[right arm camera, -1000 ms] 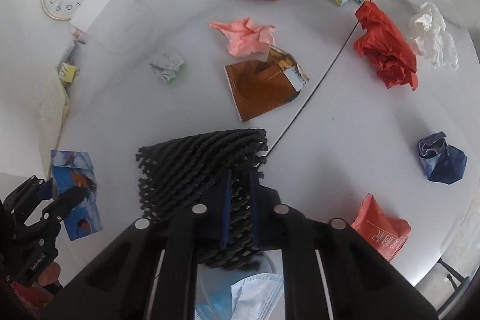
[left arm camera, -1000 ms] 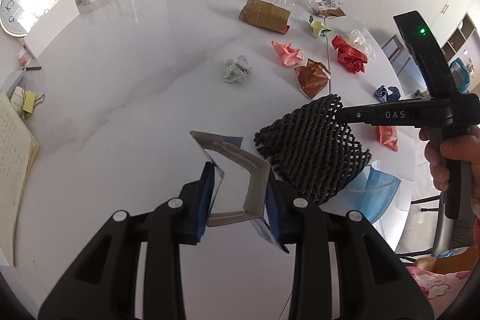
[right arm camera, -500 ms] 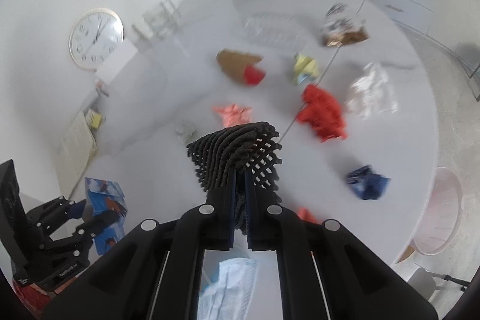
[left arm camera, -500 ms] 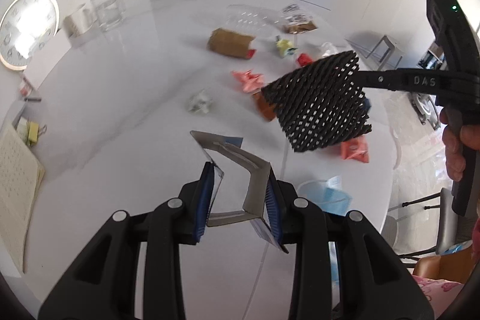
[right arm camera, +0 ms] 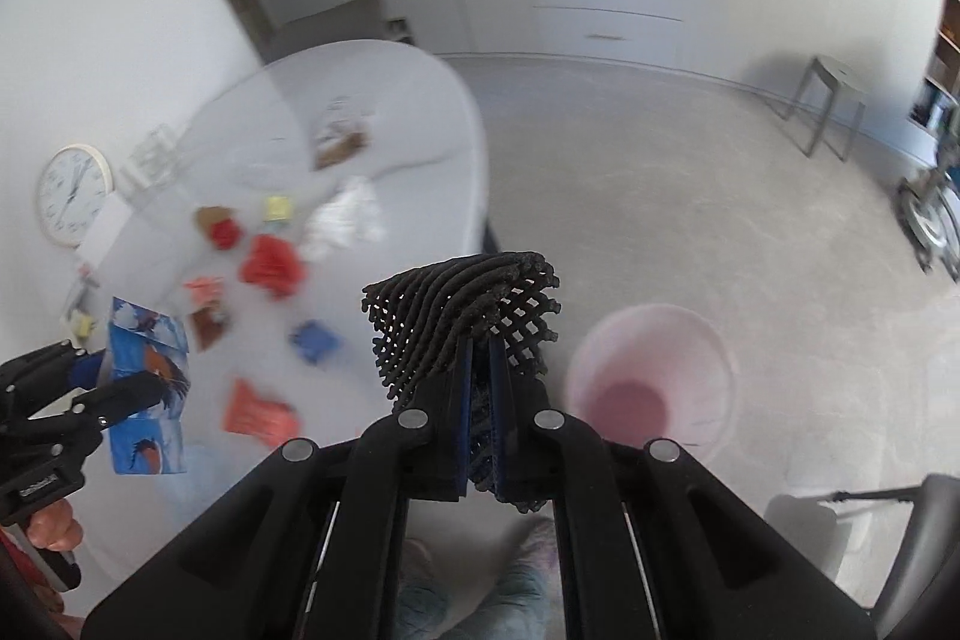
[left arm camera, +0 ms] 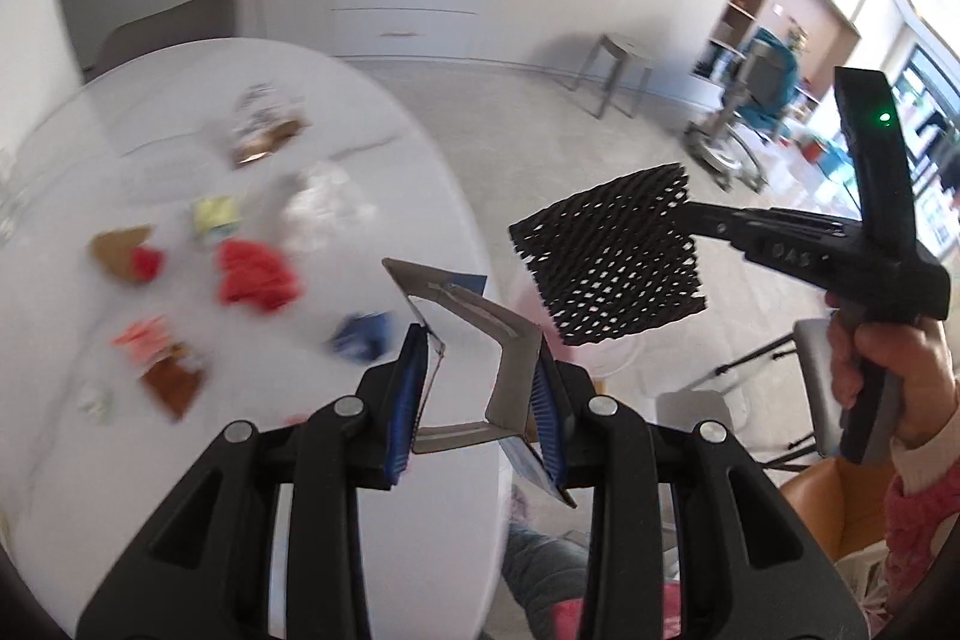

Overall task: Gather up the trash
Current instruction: 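Lift the black mesh net and carry it over the white wastebasket, then open the right gripper to drop the net into the wastebasket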

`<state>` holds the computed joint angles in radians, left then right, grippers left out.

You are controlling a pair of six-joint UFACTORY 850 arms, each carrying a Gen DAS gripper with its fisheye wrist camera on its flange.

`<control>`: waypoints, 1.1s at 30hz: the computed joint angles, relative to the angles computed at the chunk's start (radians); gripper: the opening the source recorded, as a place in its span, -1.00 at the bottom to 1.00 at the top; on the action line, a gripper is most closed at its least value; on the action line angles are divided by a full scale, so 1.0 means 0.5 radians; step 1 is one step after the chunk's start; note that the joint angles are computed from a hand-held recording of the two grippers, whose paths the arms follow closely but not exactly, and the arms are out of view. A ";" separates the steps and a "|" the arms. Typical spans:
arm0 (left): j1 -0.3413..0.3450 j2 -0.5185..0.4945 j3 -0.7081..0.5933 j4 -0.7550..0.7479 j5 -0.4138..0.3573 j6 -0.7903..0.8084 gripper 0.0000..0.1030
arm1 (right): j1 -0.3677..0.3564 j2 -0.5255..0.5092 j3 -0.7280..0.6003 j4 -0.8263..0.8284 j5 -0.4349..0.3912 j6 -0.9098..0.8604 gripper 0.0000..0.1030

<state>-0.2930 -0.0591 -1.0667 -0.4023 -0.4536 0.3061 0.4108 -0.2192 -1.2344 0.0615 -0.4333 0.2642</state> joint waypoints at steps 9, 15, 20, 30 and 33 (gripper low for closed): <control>-0.327 -0.665 -0.638 0.014 -0.132 -0.141 -0.36 | -0.390 -0.281 -0.018 0.301 -0.014 -0.485 -0.88; -0.412 -0.906 -0.891 0.238 -0.255 -0.385 -0.36 | -0.503 -0.533 -0.093 0.495 -0.031 -0.712 -0.82; -0.455 -1.028 -1.021 0.348 -0.340 -0.508 -0.36 | -0.557 -0.597 -0.101 0.587 -0.031 -0.745 -0.07; -0.502 -1.296 -1.315 0.315 -0.440 -0.469 -0.30 | -0.669 -0.387 0.057 0.561 0.076 -0.696 0.24; -0.506 -1.360 -1.389 0.246 -0.504 -0.428 0.21 | -0.696 -0.312 0.106 0.505 0.100 -0.609 0.40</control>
<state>-0.5458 -0.7390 -1.7611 -0.2792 -0.7056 0.0923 0.0626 -0.3751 -1.1816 0.3137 -0.3834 -0.0402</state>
